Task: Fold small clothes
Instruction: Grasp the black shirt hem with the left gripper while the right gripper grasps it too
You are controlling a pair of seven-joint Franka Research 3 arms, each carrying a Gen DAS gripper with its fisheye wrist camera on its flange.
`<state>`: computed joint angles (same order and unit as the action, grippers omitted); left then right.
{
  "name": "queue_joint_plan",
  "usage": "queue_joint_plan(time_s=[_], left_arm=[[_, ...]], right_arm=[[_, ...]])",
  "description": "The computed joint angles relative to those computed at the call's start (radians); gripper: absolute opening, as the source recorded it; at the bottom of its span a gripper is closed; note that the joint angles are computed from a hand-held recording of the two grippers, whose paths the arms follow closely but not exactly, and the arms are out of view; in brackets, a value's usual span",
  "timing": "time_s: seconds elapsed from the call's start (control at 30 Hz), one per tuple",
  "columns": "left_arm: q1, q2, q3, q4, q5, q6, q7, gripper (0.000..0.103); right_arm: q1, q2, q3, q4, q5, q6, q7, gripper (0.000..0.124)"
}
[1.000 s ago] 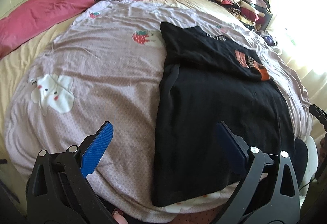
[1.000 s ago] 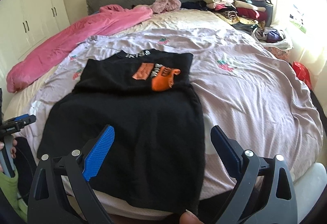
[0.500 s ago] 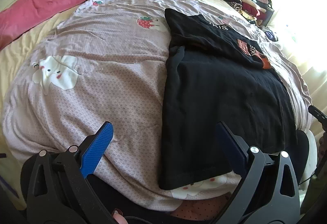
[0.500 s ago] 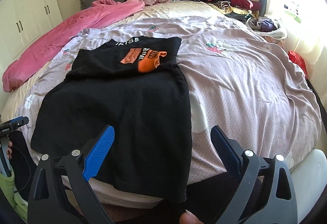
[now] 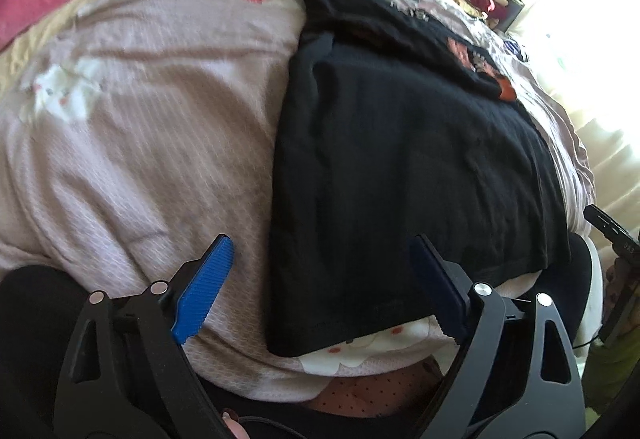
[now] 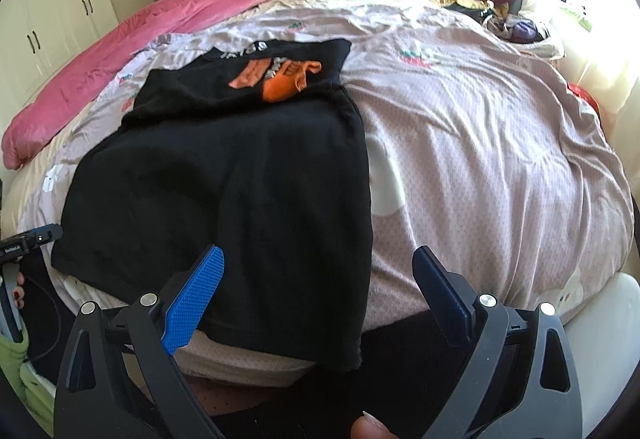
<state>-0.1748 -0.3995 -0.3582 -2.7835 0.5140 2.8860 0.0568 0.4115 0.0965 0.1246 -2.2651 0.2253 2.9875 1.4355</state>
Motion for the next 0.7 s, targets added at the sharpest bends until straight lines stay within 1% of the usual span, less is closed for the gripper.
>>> queue_joint_plan(time_s=[0.03, 0.07, 0.1, 0.17, 0.23, 0.3, 0.37, 0.4, 0.43, 0.47, 0.5, 0.6, 0.7], left_arm=[[-0.002, 0.006, 0.004, -0.003, -0.003, 0.008, 0.0, 0.082], [-0.002, 0.011, 0.005, -0.006, -0.005, 0.014, -0.001, 0.075], [-0.002, 0.012, 0.004, -0.007, -0.006, 0.012, -0.002, 0.065], [0.0, 0.008, 0.003, -0.01, -0.006, 0.012, -0.008, 0.06], [0.005, -0.003, -0.003, -0.016, -0.002, 0.017, -0.017, 0.051], [0.003, -0.011, -0.003, -0.021, -0.003, 0.019, -0.018, 0.034], [0.005, -0.015, -0.006, -0.022, -0.002, 0.016, -0.021, 0.028], [0.003, -0.019, -0.005, -0.025, -0.003, 0.019, -0.021, 0.028], [0.004, -0.021, -0.005, -0.027, -0.003, 0.021, -0.021, 0.027], [0.003, -0.022, -0.004, -0.029, -0.004, 0.021, -0.019, 0.026], [0.003, -0.023, -0.003, -0.03, -0.006, 0.021, -0.019, 0.026], [-0.003, -0.028, 0.0, -0.034, -0.015, 0.02, -0.014, 0.026], [-0.002, -0.021, 0.001, -0.031, -0.02, 0.021, -0.008, 0.026]], right_arm=[[-0.002, 0.0, 0.001, -0.002, 0.006, -0.002, -0.004, 0.094], [-0.005, -0.001, 0.004, -0.004, 0.016, -0.003, -0.013, 0.094], [-0.007, -0.001, 0.005, -0.006, 0.025, -0.005, -0.02, 0.094], [-0.016, 0.002, 0.015, -0.005, 0.065, -0.018, -0.051, 0.094], [-0.026, 0.005, 0.028, -0.003, 0.122, -0.031, -0.098, 0.093], [-0.033, 0.009, 0.035, 0.004, 0.172, -0.053, -0.142, 0.083], [-0.033, 0.015, 0.034, 0.011, 0.197, -0.07, -0.162, 0.076], [-0.031, 0.017, 0.031, 0.013, 0.2, -0.072, -0.163, 0.076], [-0.03, 0.021, 0.03, 0.016, 0.204, -0.076, -0.167, 0.072], [-0.031, 0.025, 0.03, 0.02, 0.207, -0.084, -0.174, 0.058], [-0.028, 0.029, 0.025, 0.025, 0.196, -0.094, -0.171, 0.051], [-0.018, 0.041, 0.013, 0.027, 0.16, -0.092, -0.143, 0.051], [-0.023, 0.055, 0.013, 0.037, 0.164, -0.102, -0.139, 0.051]])
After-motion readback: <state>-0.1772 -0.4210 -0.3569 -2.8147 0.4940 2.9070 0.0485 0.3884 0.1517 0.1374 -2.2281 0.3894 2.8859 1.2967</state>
